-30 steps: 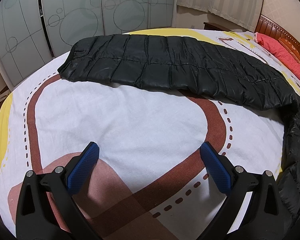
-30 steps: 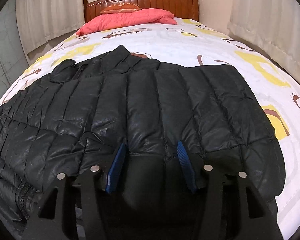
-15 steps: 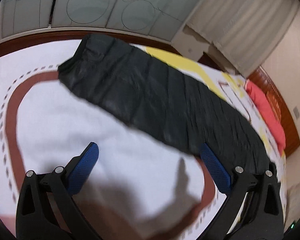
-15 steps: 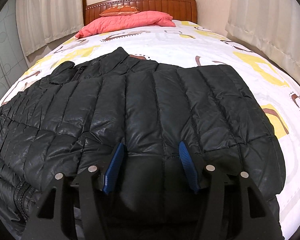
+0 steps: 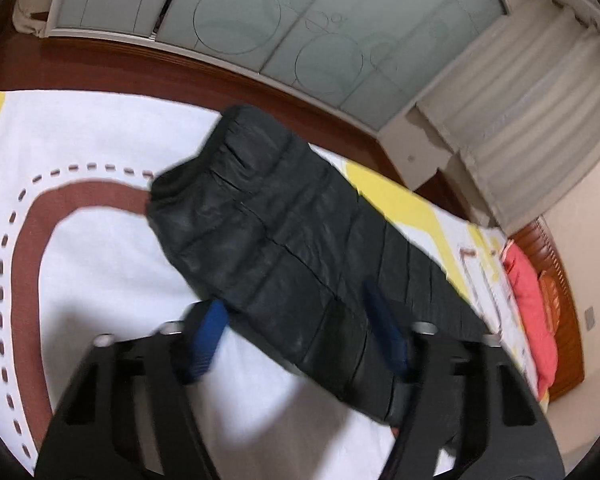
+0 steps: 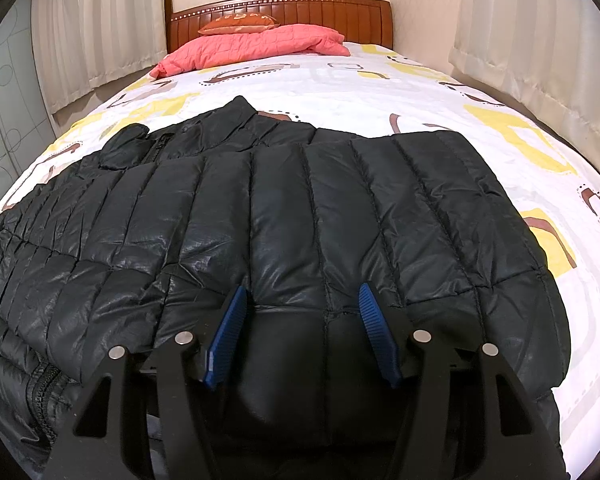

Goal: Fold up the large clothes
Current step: 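Grasp the other jacket sleeve with the left gripper, then lay the held sleeve over the jacket body and open the left gripper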

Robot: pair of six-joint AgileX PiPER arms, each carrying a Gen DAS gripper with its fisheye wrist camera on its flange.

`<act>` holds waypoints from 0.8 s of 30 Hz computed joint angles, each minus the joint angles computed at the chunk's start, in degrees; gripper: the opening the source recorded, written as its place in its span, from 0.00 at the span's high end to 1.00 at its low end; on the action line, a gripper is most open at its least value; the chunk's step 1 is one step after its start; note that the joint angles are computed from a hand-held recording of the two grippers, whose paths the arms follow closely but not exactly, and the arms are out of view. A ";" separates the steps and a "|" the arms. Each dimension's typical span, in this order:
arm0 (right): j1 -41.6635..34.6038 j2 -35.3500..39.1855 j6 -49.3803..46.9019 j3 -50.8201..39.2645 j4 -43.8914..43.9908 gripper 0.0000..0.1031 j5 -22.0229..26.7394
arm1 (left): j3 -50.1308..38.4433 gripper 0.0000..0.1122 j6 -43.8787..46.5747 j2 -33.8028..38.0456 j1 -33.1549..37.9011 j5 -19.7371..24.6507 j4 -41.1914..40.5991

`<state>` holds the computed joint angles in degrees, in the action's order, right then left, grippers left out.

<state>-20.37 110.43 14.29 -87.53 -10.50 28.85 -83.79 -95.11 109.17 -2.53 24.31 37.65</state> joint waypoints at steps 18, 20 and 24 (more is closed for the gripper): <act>-0.28 0.19 -0.62 -0.13 0.41 0.42 -0.19 | -13.13 0.94 10.62 2.25 -10.49 7.10 14.52; -0.20 0.15 -0.41 -0.03 0.30 0.42 -0.26 | -19.95 0.94 18.03 5.77 -14.18 9.42 12.88; -0.43 0.20 -0.94 -0.25 0.90 0.42 -0.17 | -31.49 0.94 31.25 12.15 -20.61 13.09 7.39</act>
